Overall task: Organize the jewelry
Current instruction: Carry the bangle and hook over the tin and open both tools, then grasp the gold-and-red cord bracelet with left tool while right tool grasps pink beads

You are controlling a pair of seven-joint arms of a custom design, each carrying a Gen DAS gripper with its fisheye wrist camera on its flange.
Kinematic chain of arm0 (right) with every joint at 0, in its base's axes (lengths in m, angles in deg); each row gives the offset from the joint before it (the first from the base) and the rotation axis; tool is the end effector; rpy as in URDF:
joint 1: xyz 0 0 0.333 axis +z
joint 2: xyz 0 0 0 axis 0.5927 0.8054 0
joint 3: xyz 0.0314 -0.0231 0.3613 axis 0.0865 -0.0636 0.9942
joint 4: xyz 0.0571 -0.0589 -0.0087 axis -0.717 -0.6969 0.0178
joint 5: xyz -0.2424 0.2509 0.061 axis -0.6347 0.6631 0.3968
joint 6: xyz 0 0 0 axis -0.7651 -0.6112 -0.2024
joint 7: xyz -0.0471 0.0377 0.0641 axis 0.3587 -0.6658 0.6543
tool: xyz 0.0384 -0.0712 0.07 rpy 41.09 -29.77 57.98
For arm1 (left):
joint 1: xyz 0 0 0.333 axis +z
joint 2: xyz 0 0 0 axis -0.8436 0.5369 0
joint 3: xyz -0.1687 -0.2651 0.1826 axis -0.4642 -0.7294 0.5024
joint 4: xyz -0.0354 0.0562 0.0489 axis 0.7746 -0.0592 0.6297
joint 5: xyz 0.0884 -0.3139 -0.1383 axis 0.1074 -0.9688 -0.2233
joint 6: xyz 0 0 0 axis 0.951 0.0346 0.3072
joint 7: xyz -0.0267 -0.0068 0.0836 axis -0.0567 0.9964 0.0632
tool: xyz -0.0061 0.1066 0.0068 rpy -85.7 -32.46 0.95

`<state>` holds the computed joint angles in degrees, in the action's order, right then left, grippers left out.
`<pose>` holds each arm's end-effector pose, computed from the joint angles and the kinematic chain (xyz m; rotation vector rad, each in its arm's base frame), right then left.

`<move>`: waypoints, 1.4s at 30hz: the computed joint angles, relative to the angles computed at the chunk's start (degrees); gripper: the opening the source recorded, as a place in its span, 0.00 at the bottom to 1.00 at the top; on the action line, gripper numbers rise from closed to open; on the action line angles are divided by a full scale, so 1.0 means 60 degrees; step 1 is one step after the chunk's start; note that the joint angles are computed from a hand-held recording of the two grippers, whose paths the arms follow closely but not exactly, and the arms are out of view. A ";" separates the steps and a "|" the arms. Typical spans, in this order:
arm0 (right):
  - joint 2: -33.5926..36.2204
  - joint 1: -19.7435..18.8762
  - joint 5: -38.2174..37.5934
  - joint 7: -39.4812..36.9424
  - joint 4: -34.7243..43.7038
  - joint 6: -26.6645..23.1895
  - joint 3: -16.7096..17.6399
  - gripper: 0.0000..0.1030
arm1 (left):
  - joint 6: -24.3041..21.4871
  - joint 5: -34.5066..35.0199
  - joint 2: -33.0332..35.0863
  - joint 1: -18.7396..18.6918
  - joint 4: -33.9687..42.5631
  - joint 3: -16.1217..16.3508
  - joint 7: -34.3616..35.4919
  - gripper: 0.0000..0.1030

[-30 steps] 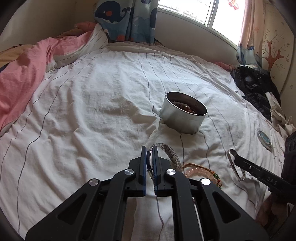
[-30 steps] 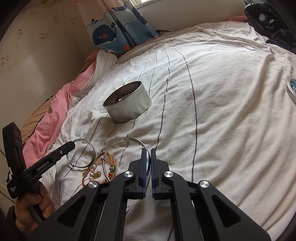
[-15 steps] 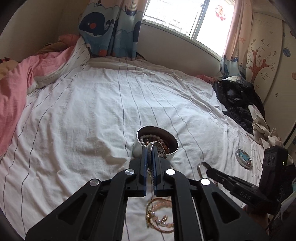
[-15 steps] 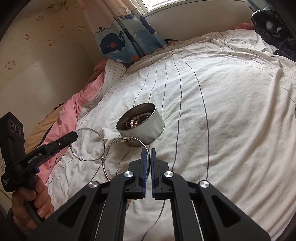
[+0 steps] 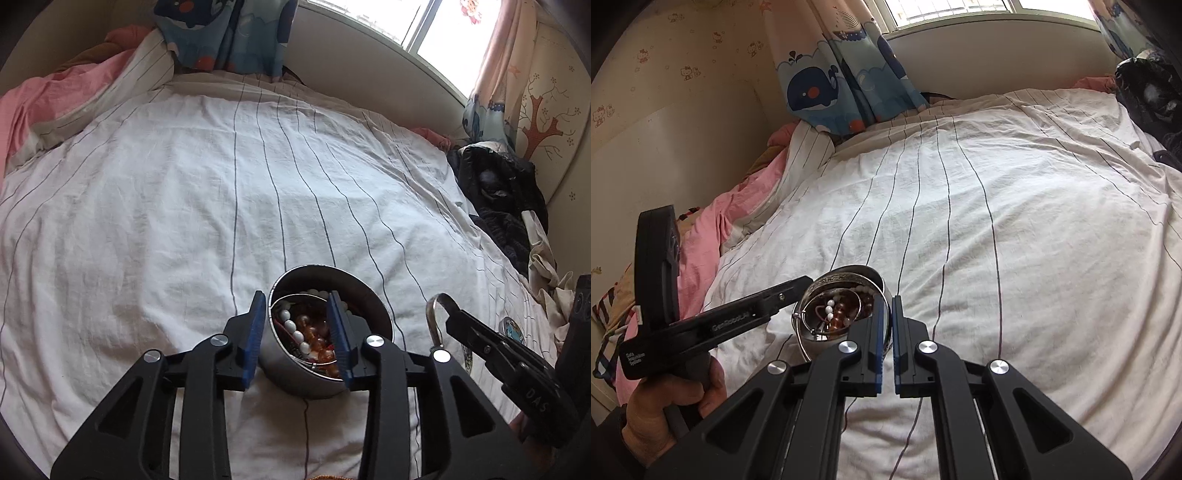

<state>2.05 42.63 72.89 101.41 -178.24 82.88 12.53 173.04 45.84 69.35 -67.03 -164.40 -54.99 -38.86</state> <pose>0.6065 0.0800 0.5716 -1.8002 1.2742 -0.2299 0.5876 -0.2035 0.5827 -2.0610 1.5433 -1.0211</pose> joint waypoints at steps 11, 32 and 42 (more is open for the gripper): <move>0.0643 0.0486 -0.1516 0.0997 0.0427 0.0687 0.0342 0.19 | -0.0278 -0.0738 -0.1939 0.0189 -0.2206 -0.0286 0.1126 0.47; -0.1750 -0.0034 -0.0693 0.0257 -0.2765 -0.2215 -0.0804 0.24 | -0.0950 -0.0588 -0.1531 -0.0344 -0.2435 -0.0603 0.1490 0.37; -0.1771 0.0042 -0.0788 0.0108 -0.2850 -0.1910 -0.0720 0.32 | -0.2672 0.0788 -0.1411 -0.0693 -0.1735 -0.0737 0.1774 0.17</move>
<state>-8.58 42.88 68.16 102.05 -195.34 71.42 8.22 157.01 50.56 60.88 -71.19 -174.81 -59.41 -28.21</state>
